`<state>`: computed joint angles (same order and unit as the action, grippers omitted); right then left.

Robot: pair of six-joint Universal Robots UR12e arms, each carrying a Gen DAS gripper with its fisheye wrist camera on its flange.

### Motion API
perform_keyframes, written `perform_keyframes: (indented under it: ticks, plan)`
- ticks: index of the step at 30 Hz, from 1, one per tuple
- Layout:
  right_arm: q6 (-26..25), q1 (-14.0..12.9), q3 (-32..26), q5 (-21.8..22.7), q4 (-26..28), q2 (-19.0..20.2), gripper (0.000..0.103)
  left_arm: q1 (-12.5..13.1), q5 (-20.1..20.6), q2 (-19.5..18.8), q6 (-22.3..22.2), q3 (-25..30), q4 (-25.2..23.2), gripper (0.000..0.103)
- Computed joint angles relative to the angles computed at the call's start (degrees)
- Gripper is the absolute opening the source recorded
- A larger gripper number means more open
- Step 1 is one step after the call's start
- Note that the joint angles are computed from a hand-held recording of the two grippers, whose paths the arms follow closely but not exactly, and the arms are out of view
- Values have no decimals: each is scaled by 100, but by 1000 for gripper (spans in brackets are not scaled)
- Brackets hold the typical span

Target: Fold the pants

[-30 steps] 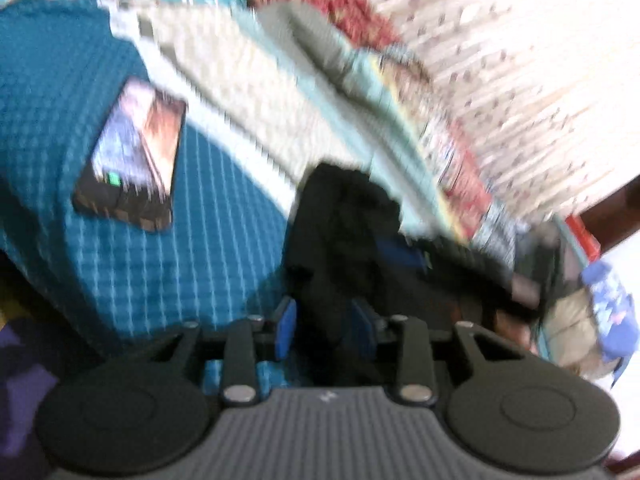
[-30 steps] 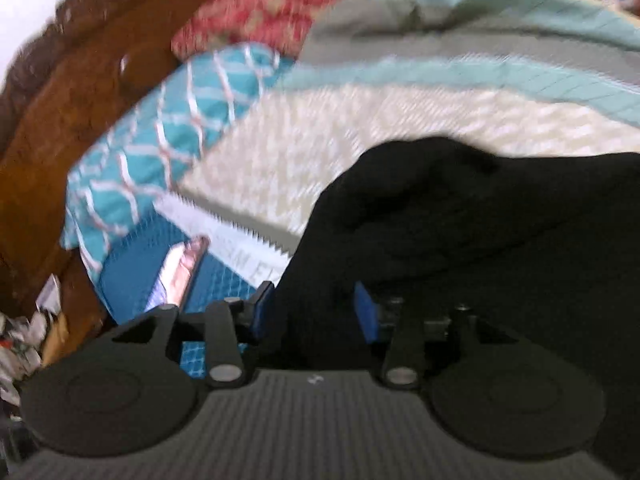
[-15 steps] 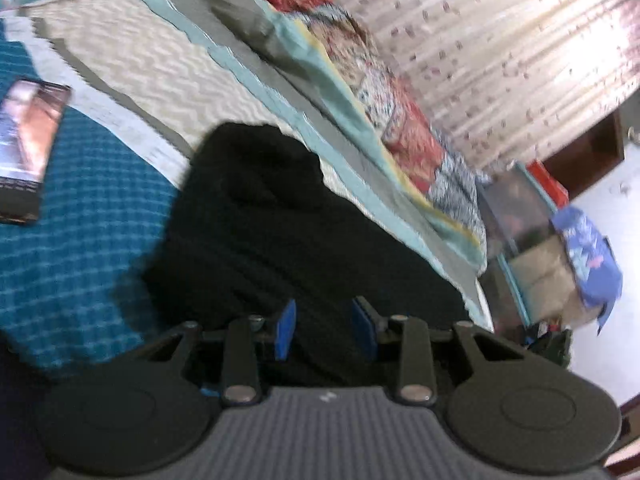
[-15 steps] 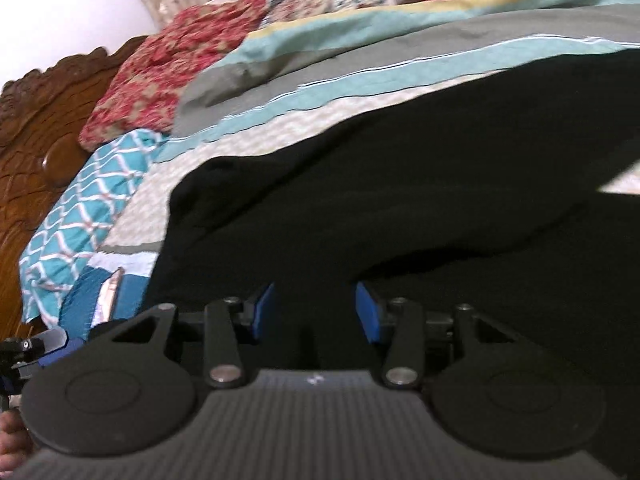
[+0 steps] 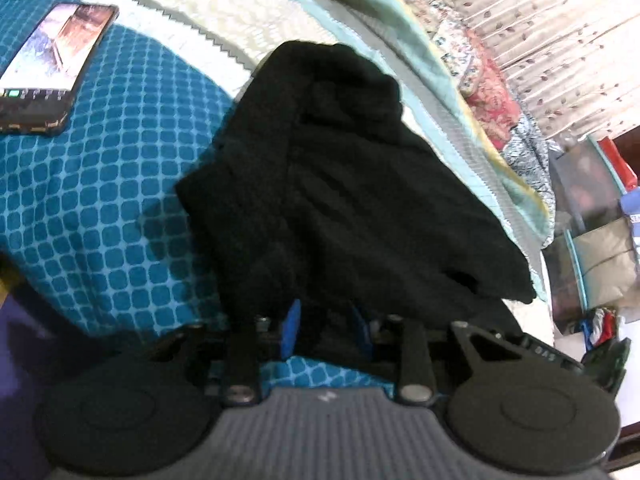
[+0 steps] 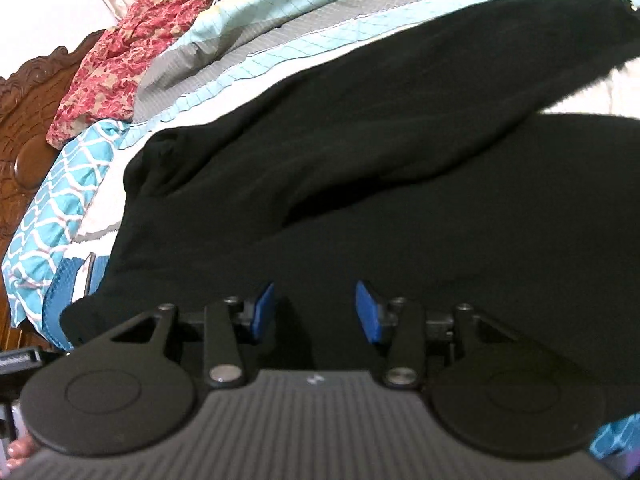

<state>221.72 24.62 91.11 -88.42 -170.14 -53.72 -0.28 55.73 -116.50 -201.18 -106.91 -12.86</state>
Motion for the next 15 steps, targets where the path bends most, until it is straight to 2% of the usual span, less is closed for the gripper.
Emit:
perform_keyframes:
  ticks: [6,9,12,15]
  plan:
    - [-102,9,177,-236,-580,-77,48,66,-476,45,105,-48,720,36]
    - [38,-24,224,-312,-640,-85,48,16,-509,6,213,55,784,37]
    - [240,-43,222,-270,-461,-45,48,-92,-246,-38,350,203,270,37]
    - [332,-35,182,-242,-116,1,48,-197,198,-79,608,387,-741,34]
